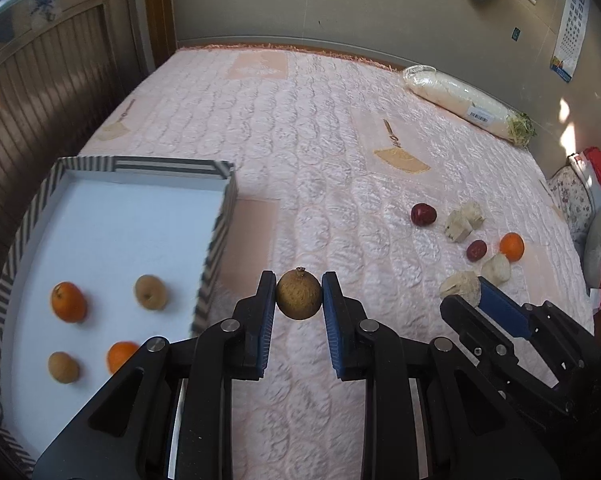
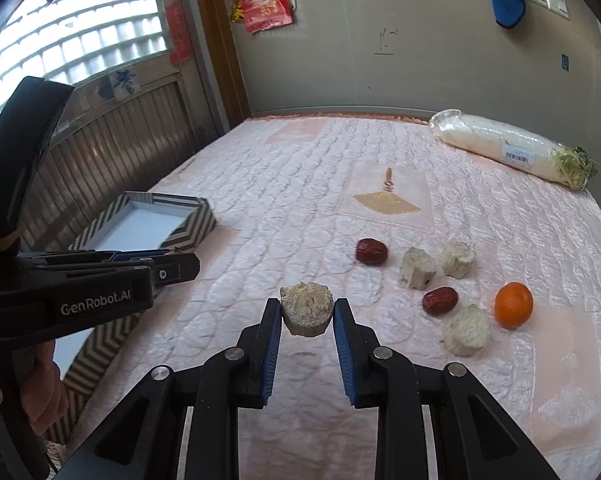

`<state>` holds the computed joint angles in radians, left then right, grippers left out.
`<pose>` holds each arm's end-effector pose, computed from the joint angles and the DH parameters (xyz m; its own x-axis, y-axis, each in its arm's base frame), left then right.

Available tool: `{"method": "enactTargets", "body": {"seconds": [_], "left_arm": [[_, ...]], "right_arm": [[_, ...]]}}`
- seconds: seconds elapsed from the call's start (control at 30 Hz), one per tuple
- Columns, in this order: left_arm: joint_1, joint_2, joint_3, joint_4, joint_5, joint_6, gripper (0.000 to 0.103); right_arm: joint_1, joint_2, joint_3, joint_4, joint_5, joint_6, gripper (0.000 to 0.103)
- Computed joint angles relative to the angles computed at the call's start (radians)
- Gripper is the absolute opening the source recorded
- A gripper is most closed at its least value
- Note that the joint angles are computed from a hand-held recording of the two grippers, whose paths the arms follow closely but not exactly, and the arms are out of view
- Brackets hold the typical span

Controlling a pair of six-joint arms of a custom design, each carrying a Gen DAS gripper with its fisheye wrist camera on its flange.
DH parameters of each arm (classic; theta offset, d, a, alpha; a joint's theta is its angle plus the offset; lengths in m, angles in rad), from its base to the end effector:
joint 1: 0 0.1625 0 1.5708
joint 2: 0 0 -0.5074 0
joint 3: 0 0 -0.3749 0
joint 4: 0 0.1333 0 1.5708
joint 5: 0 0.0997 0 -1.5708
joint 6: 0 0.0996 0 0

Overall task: Organize fruits
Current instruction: 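Grasp a small brown pear with the left tool while the right tool grasps a white yam slice, then carry the pear and yam slice into the white tray and open both tools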

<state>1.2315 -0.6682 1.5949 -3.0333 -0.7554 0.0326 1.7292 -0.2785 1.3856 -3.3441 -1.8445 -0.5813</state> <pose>-0.0535 -0.7701 0.1693 -0.7605 -0.0958 -0.6423 0.3111 0.8144 -0.4899 0.2302 -0.7665 -0.0471 -0.7485 -0.4154 0.5170 -0.6402 0.6560 -0.3998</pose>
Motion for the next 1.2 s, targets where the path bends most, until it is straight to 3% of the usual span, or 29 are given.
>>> {"method": "enactTargets", "body": {"seconds": [0.57, 1.2], "left_arm": [[0.008, -0.083, 0.210, -0.297, 0.115, 0.117, 0.023], [0.047, -0.158, 0.307, -0.438, 0.176, 0.138, 0.023]], "right_arm": [[0.081, 0.037, 0.024, -0.013, 0.000, -0.040, 0.026], [0.150, 0.092, -0.007, 0.051, 0.016, -0.104, 0.026]]}}
